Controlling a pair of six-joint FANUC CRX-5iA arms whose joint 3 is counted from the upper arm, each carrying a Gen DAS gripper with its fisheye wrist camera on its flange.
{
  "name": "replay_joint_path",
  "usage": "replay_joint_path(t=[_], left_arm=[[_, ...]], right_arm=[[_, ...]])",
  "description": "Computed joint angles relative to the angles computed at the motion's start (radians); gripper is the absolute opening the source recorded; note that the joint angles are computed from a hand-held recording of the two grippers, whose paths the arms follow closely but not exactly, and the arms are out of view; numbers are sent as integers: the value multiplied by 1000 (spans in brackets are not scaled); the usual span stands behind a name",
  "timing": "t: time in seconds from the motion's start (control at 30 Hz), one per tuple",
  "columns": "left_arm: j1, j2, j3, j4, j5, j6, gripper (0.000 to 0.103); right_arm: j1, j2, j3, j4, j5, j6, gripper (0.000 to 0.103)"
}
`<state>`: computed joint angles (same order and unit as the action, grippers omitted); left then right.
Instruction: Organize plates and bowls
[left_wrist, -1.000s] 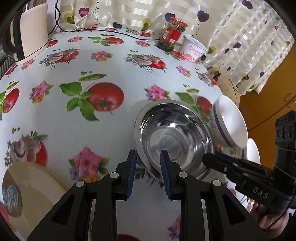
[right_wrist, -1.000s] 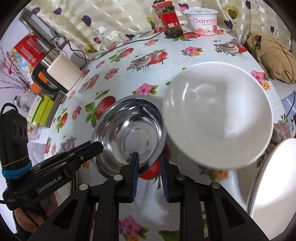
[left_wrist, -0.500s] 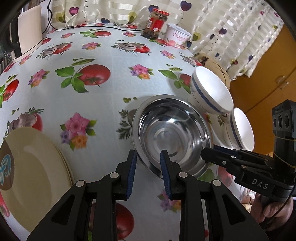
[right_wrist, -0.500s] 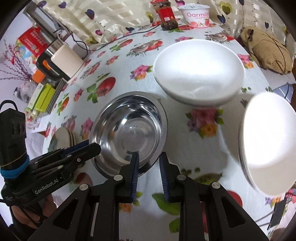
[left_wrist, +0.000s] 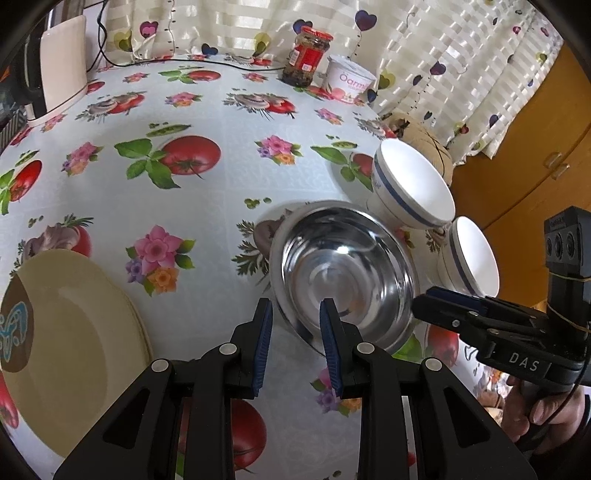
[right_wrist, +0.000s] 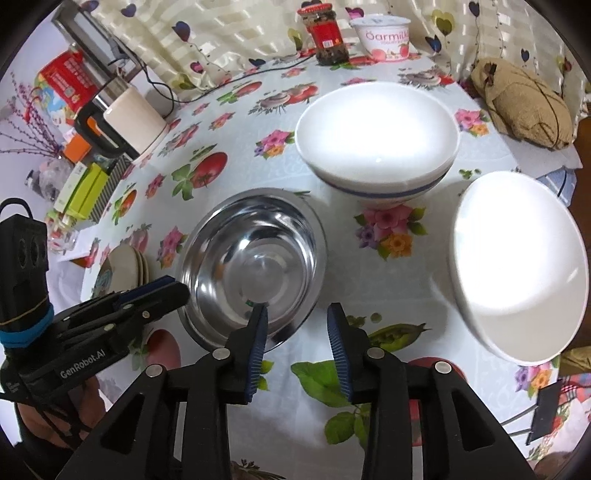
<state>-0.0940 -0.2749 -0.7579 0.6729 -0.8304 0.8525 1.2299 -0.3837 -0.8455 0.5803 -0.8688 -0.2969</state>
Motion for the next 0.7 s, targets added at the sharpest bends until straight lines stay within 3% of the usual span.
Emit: replay_joint_path(t=[0.43, 0.7], left_arm=[[-13, -17, 33, 28, 12, 1, 27], [-51, 6, 66, 31, 19, 8, 27]], right_arm=[[39, -52, 10, 79, -136, -30, 34], [41, -76, 7, 95, -171, -31, 34]])
